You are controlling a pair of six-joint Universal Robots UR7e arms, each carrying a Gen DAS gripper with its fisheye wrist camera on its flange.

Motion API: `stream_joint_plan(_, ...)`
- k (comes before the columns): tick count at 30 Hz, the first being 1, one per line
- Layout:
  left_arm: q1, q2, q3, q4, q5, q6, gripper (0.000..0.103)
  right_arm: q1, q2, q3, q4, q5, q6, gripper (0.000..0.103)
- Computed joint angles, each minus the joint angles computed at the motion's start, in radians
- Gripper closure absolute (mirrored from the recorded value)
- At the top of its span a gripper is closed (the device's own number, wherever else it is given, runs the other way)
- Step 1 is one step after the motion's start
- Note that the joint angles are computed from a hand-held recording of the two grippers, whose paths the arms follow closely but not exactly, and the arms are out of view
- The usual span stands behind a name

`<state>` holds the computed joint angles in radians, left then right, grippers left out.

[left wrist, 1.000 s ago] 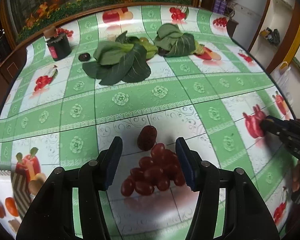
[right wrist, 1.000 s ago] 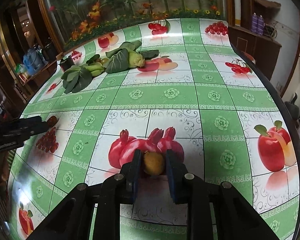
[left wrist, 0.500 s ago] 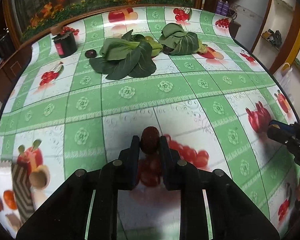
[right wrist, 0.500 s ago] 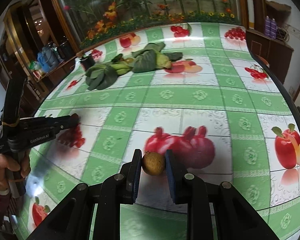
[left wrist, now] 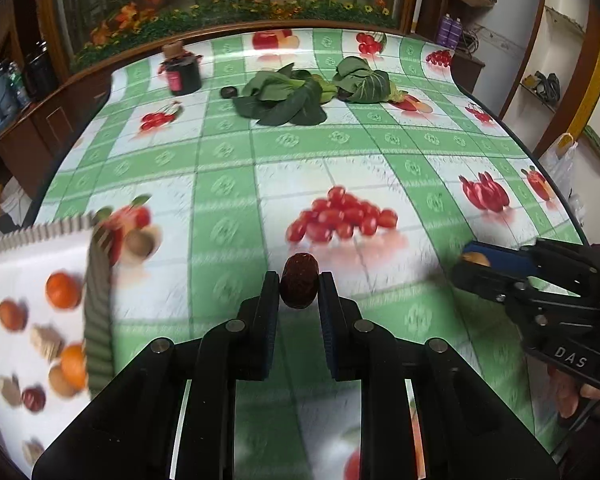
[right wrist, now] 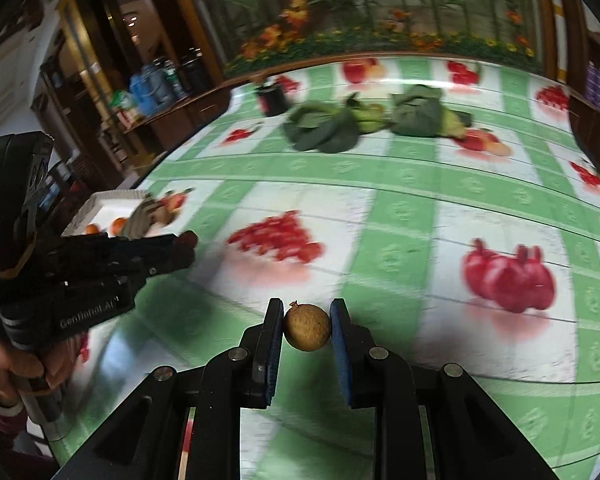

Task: Organize fruits
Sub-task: 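Carry the brown fruit and red date into the white tray and release both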

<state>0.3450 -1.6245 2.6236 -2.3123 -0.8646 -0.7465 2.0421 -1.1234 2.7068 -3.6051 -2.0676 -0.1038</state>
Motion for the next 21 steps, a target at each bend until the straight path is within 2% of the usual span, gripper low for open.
stream_joint_plan(4, -0.053, -0.134, 0.03, 0.14, -0.005, -0.096, 0.085, 0.068, 0.068, -0.024, -0.012, 0.006, 0.033, 0.08)
stream_joint_plan(11, -0.165, -0.362, 0.04, 0.5, 0.025, -0.307, 0.084, 0.156, 0.155, -0.076, 0.024, 0.018, 0.074, 0.08)
stream_joint_plan(21, -0.286, -0.618, 0.01, 0.949, 0.03, -0.554, 0.084, 0.226, 0.232, -0.145, 0.081, 0.057, 0.093, 0.08)
